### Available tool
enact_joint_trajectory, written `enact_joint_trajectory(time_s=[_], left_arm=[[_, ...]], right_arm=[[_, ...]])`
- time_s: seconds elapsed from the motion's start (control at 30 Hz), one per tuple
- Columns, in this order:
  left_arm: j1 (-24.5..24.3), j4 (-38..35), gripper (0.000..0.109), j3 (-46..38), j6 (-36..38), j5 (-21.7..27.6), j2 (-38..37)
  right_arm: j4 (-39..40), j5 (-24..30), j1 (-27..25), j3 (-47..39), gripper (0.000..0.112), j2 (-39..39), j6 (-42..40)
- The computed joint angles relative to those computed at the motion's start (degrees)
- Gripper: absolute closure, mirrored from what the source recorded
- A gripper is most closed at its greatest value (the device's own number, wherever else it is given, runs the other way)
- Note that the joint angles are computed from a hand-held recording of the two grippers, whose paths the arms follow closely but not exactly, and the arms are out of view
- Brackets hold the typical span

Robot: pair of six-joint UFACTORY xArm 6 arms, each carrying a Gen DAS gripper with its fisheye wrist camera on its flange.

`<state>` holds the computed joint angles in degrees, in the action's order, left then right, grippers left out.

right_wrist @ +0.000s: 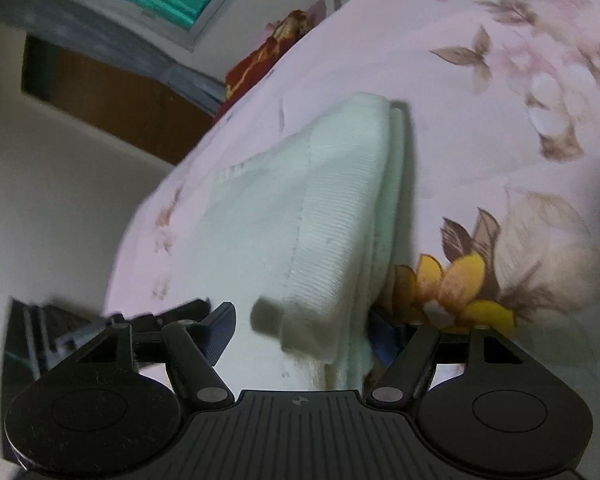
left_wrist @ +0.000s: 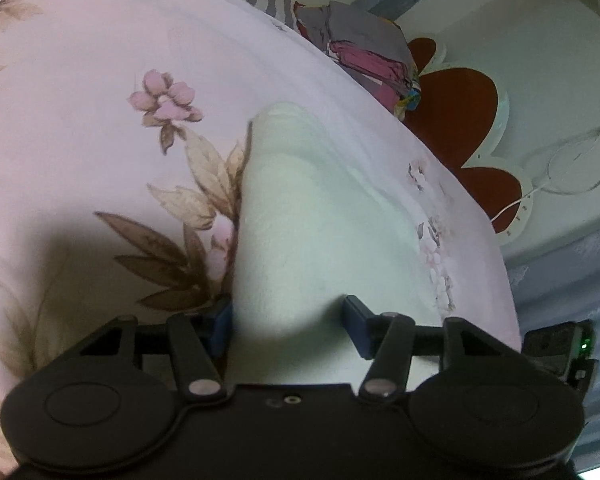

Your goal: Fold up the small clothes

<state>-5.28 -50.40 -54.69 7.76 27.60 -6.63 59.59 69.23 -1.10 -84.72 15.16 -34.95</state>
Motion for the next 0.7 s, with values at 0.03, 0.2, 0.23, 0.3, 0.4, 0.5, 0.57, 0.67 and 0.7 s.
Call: enact_joint_trajectory(time_s=[0.03, 0.2, 0.23, 0.3, 0.4, 0.5, 0.57, 0.67, 0.7], left_arm=[[-0.3, 1.4, 0.067, -0.3, -0.3, -0.2, 0.2], [-2.6, 14.5, 0.079, -0.8, -5.7, -3.1, -0.1], [-2.9, 17.7, 0.079, -0.9, -6.9, -3.3, -0.5], [-3.2, 20.4, 0.08, -0.7, -6.9, -3.4, -1.5], [-3.1, 21.4, 0.081, -0.1, -4.8, -2.3, -3.8], [-2.4, 23.7, 0.081, 1.2, -3.3, -1.4, -7.1], [-1.5, 24.0, 0.081, 2.2, -1.8, -0.5, -9.3], [0.9, 22.9, 0.081, 3.6, 1.1, 1.3, -12.7], [2.2, 22.1, 0.081, 4.3, 2.5, 2.1, -14.0]], right_arm=[[-1.8, -1.6, 0.8, 0.4, 0.058, -0.6, -0.4], [-6.4, -8.6, 3.8, 4.5, 0.079, -4.7, -1.9], [-6.9, -10.0, 4.3, 5.7, 0.081, -5.8, -2.5], [-8.3, -13.5, 5.9, 8.2, 0.082, -8.8, -3.5], [-9.6, -17.0, 7.5, 11.4, 0.083, -12.4, -4.1], [-10.5, -18.7, 9.1, 13.7, 0.083, -15.8, -3.2], [-11.4, -20.7, 11.3, 15.1, 0.083, -17.6, -2.3], [-12.6, -23.3, 14.6, 17.0, 0.083, -20.2, -0.5], [-13.2, -24.4, 16.0, 17.3, 0.083, -20.8, 0.5]])
